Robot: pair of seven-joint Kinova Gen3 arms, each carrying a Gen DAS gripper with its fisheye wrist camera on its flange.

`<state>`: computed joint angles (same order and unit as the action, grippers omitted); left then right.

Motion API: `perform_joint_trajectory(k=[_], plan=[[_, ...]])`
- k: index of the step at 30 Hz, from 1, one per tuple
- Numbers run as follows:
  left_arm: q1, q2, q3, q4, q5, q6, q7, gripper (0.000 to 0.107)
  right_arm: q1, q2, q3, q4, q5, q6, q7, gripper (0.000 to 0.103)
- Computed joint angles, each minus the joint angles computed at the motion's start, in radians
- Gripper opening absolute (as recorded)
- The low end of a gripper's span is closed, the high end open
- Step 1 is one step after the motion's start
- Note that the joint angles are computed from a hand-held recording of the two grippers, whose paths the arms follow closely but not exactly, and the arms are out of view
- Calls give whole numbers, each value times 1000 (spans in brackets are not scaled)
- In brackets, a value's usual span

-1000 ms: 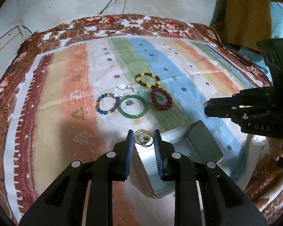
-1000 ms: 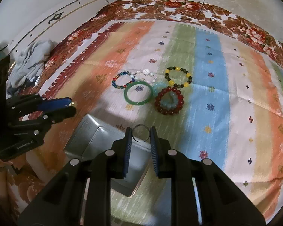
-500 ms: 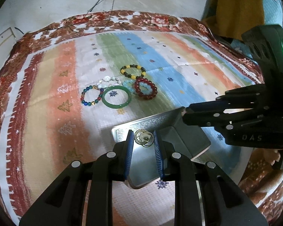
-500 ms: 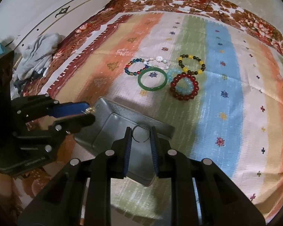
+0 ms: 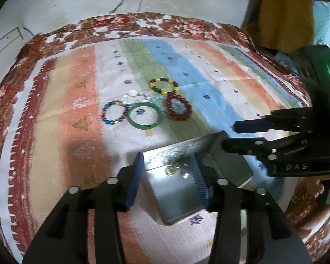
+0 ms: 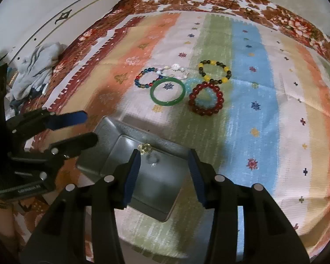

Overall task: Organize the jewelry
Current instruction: 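Open left tool over the tin while right tool opens to drop the ring, then move both tools back toward the bracelets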

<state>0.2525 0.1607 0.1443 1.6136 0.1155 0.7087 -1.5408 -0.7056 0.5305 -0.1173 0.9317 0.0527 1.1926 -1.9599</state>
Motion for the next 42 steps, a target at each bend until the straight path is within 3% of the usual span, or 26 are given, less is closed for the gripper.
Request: perform_joint_trajectory(k=[3, 11, 15, 21, 31, 34, 42], plan=[[4, 2, -15, -7, -38, 1, 33, 54, -16, -6, 23, 5, 39, -8, -29, 54], [16, 31, -36, -40, -131, 19, 126, 62, 4, 21, 30, -32, 54, 11, -49, 54], [29, 45, -41, -51, -177, 24, 156, 68, -1, 33, 42, -49, 72, 19, -59, 64], [37, 47, -49, -57, -213, 6, 207, 76, 13, 60, 50, -93, 77, 50, -55, 64], [43, 96, -65, -107, -271, 45, 254, 79, 52, 98, 62, -150, 61, 86, -51, 66], [37, 104, -68, -119, -272, 54, 252, 79, 50, 101, 67, -151, 68, 80, -45, 76], [20, 147, -76, -167, -273, 85, 225, 79, 64, 141, 65, -225, 44, 124, -62, 78]])
